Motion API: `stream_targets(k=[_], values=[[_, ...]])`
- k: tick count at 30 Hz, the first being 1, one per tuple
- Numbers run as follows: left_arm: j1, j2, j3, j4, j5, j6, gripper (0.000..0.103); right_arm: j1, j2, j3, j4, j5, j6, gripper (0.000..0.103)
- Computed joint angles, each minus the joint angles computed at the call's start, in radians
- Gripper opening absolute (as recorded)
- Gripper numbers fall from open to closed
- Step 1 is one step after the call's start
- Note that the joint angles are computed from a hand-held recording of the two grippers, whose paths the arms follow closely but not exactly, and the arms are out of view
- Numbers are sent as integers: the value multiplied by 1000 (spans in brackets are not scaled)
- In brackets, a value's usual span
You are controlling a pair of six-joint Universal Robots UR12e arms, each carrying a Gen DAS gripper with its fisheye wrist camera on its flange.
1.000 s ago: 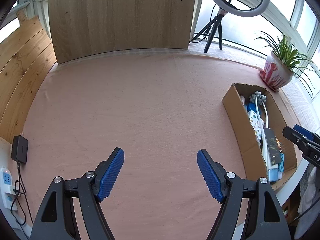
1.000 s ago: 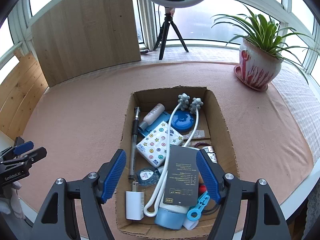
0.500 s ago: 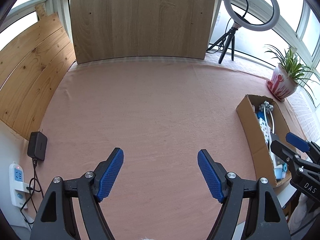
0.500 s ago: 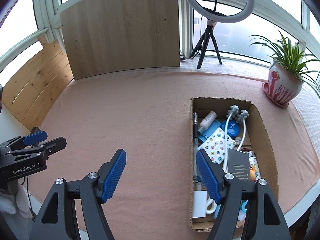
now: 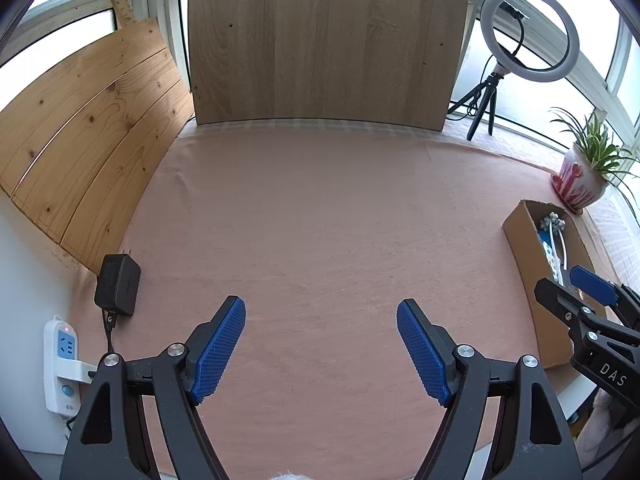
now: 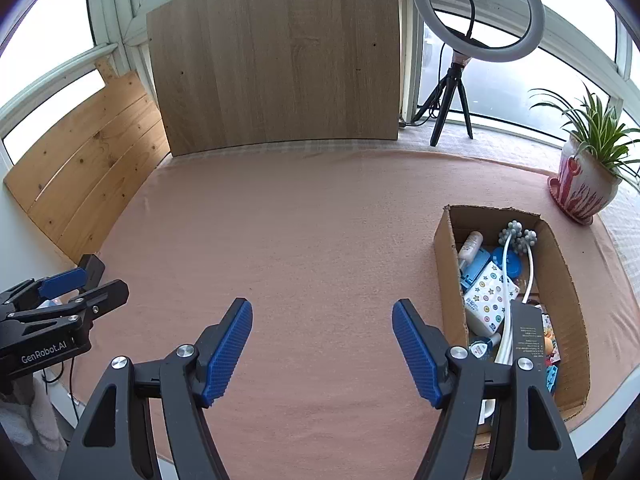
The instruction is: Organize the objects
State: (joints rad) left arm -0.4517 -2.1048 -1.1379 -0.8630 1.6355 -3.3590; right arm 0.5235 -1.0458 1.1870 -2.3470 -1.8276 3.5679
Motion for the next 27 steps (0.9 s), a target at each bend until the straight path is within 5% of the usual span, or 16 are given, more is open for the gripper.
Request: stream_targets(k=[27], values=[[49, 19, -44, 23, -32, 39, 86, 49, 74, -112, 69, -93, 89, 69]])
